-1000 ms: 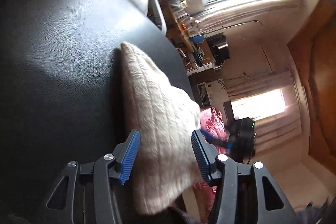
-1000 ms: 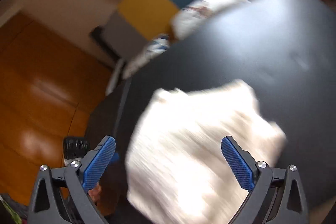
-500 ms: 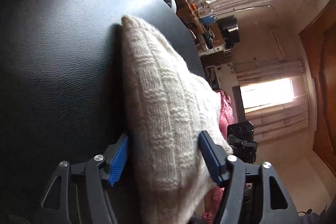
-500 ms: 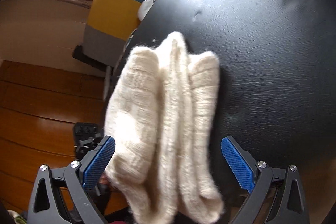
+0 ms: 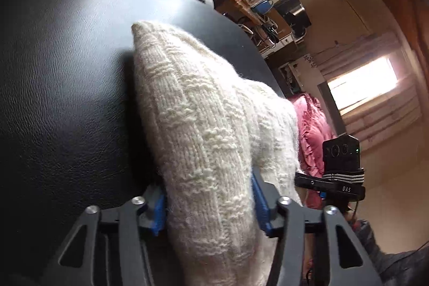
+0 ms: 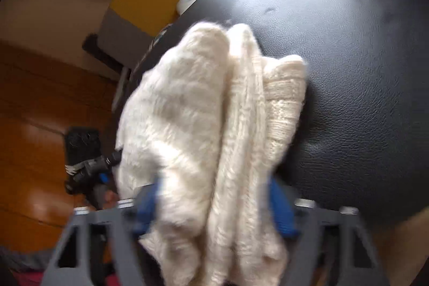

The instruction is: Fold clothes

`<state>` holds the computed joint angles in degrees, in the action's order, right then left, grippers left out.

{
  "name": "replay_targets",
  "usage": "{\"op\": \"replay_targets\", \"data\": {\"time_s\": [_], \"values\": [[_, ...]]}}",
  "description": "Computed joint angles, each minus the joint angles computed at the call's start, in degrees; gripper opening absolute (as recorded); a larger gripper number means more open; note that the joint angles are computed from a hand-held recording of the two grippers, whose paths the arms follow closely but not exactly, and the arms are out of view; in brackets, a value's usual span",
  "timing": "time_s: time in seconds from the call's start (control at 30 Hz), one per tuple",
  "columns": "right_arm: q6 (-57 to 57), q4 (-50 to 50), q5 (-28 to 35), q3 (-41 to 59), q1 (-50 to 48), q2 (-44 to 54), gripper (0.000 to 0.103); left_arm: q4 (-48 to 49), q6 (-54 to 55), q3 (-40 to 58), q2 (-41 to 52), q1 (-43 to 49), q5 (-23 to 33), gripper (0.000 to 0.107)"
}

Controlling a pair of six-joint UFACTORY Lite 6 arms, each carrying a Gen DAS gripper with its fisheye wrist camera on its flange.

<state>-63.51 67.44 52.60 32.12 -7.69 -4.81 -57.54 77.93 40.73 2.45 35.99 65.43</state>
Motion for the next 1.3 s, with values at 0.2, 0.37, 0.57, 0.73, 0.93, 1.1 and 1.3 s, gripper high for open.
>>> {"op": "replay_targets", "data": {"time_s": [0.2, 0.37, 0.57, 0.73, 0.93, 1.1, 1.3], "values": [[-0.74, 1.77, -1.54, -4.64, -1.45, -7.56, 0.047, -3.50, 0.01, 1.70, -3.17, -1.91, 6.07, 0.046], [-1.46, -0.96, 4.34, -2.44, -10.93, -9.11, 0.044, -7.46, -4.12, 7.92, -3.48, -12.84, 5.27, 0.046], [-1.99, -5.04, 11.92, 6.23, -24.26, -7.83, 0.044, -11.88, -9.74, 23.63, 5.08, -29.13, -0.37, 0.046], [-2.30, -6.44, 13.51, 18.18, -32.28, -1.16, 0.044, -9.58, -16.73, 42.71, 18.56, -39.90, -5.86, 0.046], [2.04, -8.43, 4.55, 24.75, -32.58, 9.81, 0.043, 5.76, -30.84, 63.65, 38.36, -48.70, -12.87, 0.046], [-6.80, -2.49, 2.74, 20.29, -36.49, 17.21, 0.045, 7.03, -30.71, 60.41, 38.87, -48.74, -17.08, 0.048], [-6.11, -5.49, 0.57, 21.54, -36.42, 15.76, 0.055, 7.02, -30.55, 52.45, 30.69, -48.53, -21.64, 0.054]]}}
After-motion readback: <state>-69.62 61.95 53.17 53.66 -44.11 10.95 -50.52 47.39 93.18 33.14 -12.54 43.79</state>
